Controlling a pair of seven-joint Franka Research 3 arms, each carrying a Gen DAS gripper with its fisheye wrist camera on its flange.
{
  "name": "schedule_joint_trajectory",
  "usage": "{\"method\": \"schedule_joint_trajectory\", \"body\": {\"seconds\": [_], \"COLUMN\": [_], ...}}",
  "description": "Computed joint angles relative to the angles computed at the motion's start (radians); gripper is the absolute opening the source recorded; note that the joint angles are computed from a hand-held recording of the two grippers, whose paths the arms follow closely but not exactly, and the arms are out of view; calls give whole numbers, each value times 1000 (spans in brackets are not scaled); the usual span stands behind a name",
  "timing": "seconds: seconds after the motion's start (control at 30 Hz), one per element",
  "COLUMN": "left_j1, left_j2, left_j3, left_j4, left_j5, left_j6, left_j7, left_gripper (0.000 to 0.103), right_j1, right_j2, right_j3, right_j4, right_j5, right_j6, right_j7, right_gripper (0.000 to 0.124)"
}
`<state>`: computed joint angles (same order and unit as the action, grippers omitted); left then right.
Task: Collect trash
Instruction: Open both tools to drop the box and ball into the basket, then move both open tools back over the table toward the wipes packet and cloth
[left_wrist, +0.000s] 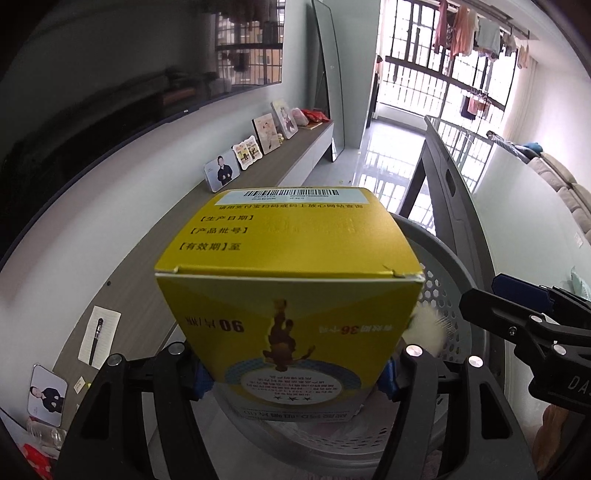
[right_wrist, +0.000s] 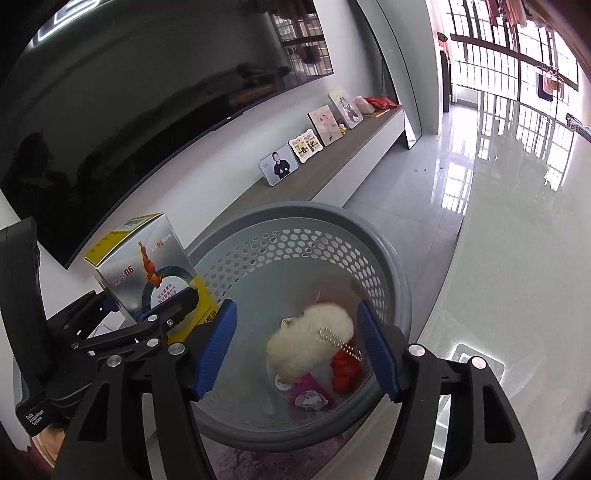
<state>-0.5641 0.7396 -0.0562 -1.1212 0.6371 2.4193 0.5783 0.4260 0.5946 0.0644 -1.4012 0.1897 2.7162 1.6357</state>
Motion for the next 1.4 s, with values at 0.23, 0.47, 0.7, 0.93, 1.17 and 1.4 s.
{"method": "schedule_joint_trajectory", "body": {"seconds": [0.23,0.47,0.7,0.93,1.17,1.4], "left_j1": [-3,-9,-17,-37,-66,-94], "left_j2": [3,6,-8,-29,-36,-25], "left_j3": [4,4,7,11,11,0], "left_j4": [6,11,-1,-13,0,38], "left_j5": [7,5,17,50,91,113], "left_j6": [1,-11,-33,-62,-107,-118], "left_j7": [-3,-10,-30,-64,-87,-82], "left_gripper": [75,76,76,80,86,89], "right_j1": [-8,-15,-15,-1,50,76], "right_j2": [-17,-34,-65,-109,-175,-267], "right_j3": [-1,0,-2,-19,-88,-142], "right_j4": [-27,-54,-97,-163,-257,-385], "right_j5": [10,18,17,-4,-106,-233], "right_j6": [25,40,56,86,119,155], "right_j7": [4,4,11,34,148,305], "right_gripper": [65,65,65,65,65,65]}}
